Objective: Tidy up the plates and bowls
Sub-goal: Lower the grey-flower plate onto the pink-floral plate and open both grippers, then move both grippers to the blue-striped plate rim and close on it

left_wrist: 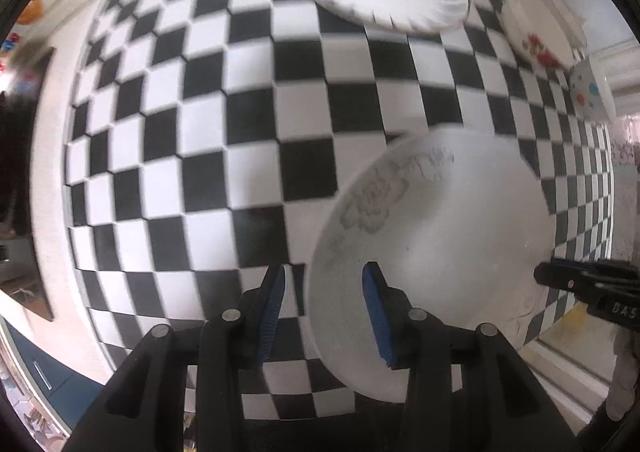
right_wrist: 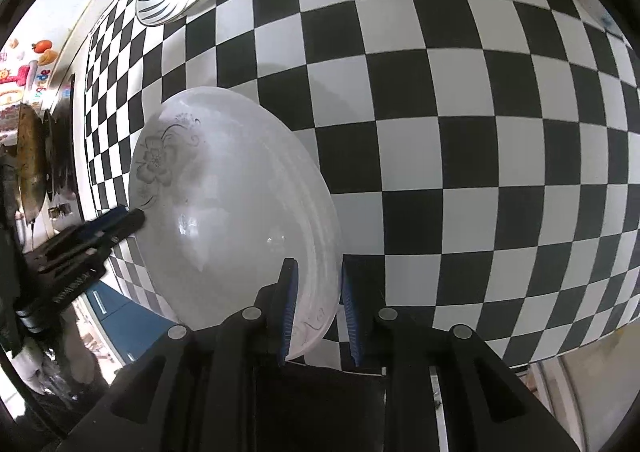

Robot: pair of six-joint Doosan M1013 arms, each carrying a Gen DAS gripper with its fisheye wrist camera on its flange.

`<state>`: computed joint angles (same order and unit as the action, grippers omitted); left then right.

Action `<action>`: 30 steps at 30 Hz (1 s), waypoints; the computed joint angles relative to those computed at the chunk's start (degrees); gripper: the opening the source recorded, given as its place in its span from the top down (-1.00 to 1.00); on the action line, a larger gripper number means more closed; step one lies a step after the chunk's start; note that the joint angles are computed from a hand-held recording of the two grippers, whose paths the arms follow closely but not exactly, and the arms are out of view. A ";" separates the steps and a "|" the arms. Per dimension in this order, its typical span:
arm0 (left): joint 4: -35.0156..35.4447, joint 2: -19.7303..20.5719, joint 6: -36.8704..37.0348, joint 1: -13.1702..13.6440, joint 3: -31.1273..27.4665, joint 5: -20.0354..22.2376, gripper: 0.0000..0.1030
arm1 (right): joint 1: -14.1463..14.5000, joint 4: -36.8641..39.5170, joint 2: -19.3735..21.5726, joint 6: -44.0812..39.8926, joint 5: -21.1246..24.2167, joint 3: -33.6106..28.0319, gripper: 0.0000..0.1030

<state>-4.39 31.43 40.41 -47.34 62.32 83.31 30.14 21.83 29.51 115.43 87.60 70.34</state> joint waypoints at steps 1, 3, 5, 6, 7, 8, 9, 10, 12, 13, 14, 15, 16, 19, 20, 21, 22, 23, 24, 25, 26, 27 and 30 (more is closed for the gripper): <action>1.35 -0.26 -0.66 -0.09 -0.17 -0.15 0.27 | 0.22 -0.76 0.02 -0.05 0.28 -0.47 0.52; 4.01 -0.85 -1.87 -0.27 -0.45 -0.49 0.26 | 0.47 -1.71 0.01 -0.14 0.12 -1.26 0.48; 6.13 -1.50 -3.02 -0.19 -0.65 -1.32 0.26 | 0.52 -1.98 -0.32 0.37 -1.29 -1.83 0.06; 6.96 -1.75 -3.50 -0.15 -0.72 -1.83 0.26 | 0.46 -1.75 -0.76 0.61 -3.11 -1.81 -0.05; 7.74 -2.20 -3.82 -0.05 -0.65 -1.91 0.26 | 0.33 -1.02 -1.21 0.43 -5.19 -1.71 -0.20; 8.76 -2.20 -4.24 -0.13 -1.12 -1.90 0.26 | 0.18 -0.09 -1.58 0.22 -7.15 -1.76 -0.28; 9.32 -2.11 -4.27 -0.15 -1.54 -1.89 0.26 | 0.07 0.35 -1.84 0.28 -8.86 -1.90 -0.31; 10.06 -1.86 -4.29 -0.04 -2.36 -1.67 0.26 | -0.06 0.36 -2.05 0.32 -10.46 -2.17 -0.38; 10.80 -1.56 -4.17 0.18 -3.29 -1.83 0.26 | -0.06 -0.45 -2.10 0.27 -14.17 -3.19 -0.59; 11.03 -1.08 -4.01 0.49 -4.30 -1.60 0.26 | -0.08 -1.09 -1.74 0.13 -15.02 -4.19 -0.68; 11.03 -0.63 -3.47 1.09 -5.26 -1.46 0.26 | -0.22 -1.51 -1.24 0.21 -15.13 -5.27 -0.68; 10.91 -0.45 -3.12 1.55 -5.78 -1.82 0.26 | -0.41 -1.50 -0.45 0.44 -15.24 -6.73 -0.68; 11.08 0.21 -3.11 1.77 -6.56 -2.10 0.26 | -0.65 -1.11 0.44 0.56 -15.20 -8.22 -0.68; 11.11 1.26 -2.63 3.19 -8.64 -2.76 0.18 | -1.20 -0.96 3.68 0.60 -13.90 -13.59 -0.68; 10.92 1.83 -2.60 3.78 -9.49 -2.88 0.17 | -1.28 -1.29 5.10 0.43 -13.02 -15.93 -0.68; 10.68 2.25 -2.54 4.27 -10.17 -3.05 0.17 | -1.57 -1.31 6.55 -0.24 -11.91 -18.43 -0.68; 9.89 2.76 -2.34 4.96 -10.84 -3.61 0.17 | -1.74 -1.38 7.88 -0.78 -11.03 -20.58 -0.68; 8.91 3.52 -2.16 5.71 -11.73 -3.66 0.16 | -1.87 -2.00 9.74 -0.98 -9.65 -23.53 -0.68; 7.95 4.27 -2.06 6.40 -12.50 -3.89 0.16 | -1.92 -3.19 12.05 -1.14 -7.53 -27.22 -0.68; 7.11 4.77 -1.86 6.89 -12.92 -4.12 0.16 | -2.02 -3.96 13.72 -1.13 -5.98 -29.78 -0.68; 6.29 5.36 -1.81 7.41 -13.40 -4.09 0.17 | -2.08 -5.01 15.89 -1.00 -3.88 -33.15 -0.68; 5.59 6.04 -1.82 7.90 -13.96 -4.02 0.16 | -2.17 -5.72 18.12 -1.06 -1.59 -36.51 -0.68; 2.52 7.85 -1.31 9.36 -14.75 -4.23 0.17 | -2.50 -7.36 25.30 -0.39 5.70 -47.44 -0.66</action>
